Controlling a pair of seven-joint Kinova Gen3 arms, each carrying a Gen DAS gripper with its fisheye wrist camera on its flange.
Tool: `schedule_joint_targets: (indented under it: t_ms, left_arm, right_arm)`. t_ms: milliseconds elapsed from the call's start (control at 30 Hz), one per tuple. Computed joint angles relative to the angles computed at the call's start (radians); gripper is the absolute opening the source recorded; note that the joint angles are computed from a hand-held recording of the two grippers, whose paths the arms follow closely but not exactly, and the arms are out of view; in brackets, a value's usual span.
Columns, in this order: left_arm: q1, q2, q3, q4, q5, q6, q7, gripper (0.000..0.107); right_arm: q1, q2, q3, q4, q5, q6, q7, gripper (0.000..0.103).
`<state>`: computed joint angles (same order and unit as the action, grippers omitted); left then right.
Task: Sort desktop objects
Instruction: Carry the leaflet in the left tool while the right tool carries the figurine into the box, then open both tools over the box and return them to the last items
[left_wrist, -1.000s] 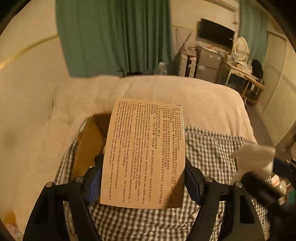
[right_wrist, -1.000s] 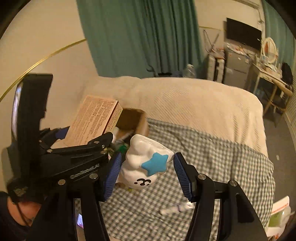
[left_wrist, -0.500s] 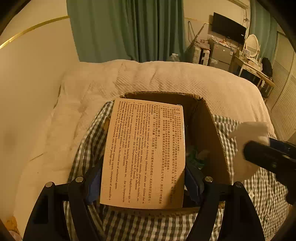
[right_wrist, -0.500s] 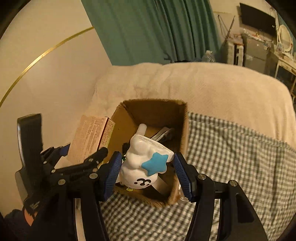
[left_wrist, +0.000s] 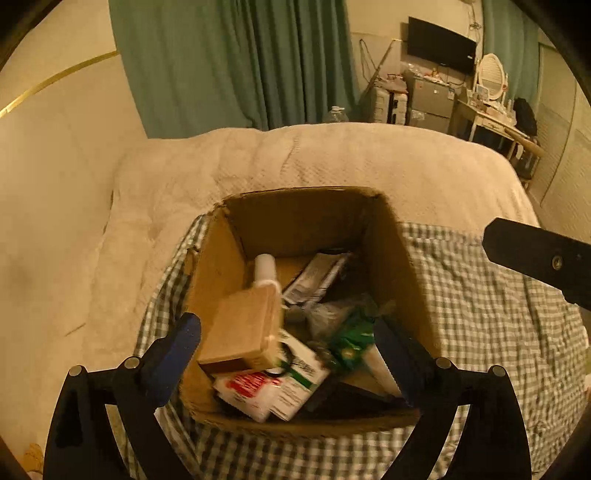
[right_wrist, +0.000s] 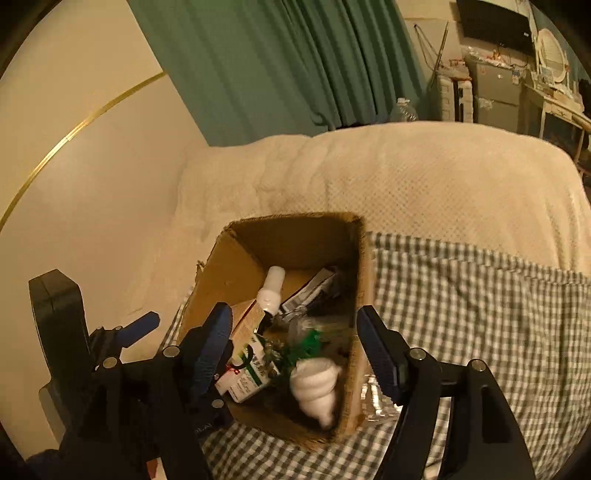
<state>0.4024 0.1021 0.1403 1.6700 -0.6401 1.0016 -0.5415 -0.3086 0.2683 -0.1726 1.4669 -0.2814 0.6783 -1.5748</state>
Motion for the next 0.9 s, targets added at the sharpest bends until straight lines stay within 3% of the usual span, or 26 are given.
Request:
schedule_joint_targets:
  t_ms: [233, 500, 600, 733, 900]
  left_arm:
    - [0.095, 0.046, 0.049, -0.146, 0.041, 0.114, 0.021, 0.100]
    - [0.330, 0.264, 0.007, -0.355, 0.015, 0.347, 0.197, 0.101]
    - [0.386, 0.319, -0.020, -0.367, 0.016, 0.324, 0.262, 0.101]
    - [0.445, 0.388, -0.054, -0.337, 0.011, 0.228, 0.386, 0.101]
    - [0.454, 0.518, -0.097, -0.395, 0.049, 0.209, 0.403, 0.101]
  right_arm:
    - [0.068, -0.116, 0.045, 0.062, 0.023, 0.064, 0.050, 0.069]
    - [0.214, -0.218, 0.139, 0.140, -0.037, 0.179, 0.254, 0.069]
    - [0.271, -0.216, 0.176, 0.167, -0.047, 0.203, 0.323, 0.069]
    - [0.323, -0.202, 0.196, 0.188, -0.059, 0.226, 0.390, 0.069]
    - [0.368, -0.171, 0.199, 0.224, -0.081, 0.223, 0.474, 0.069]
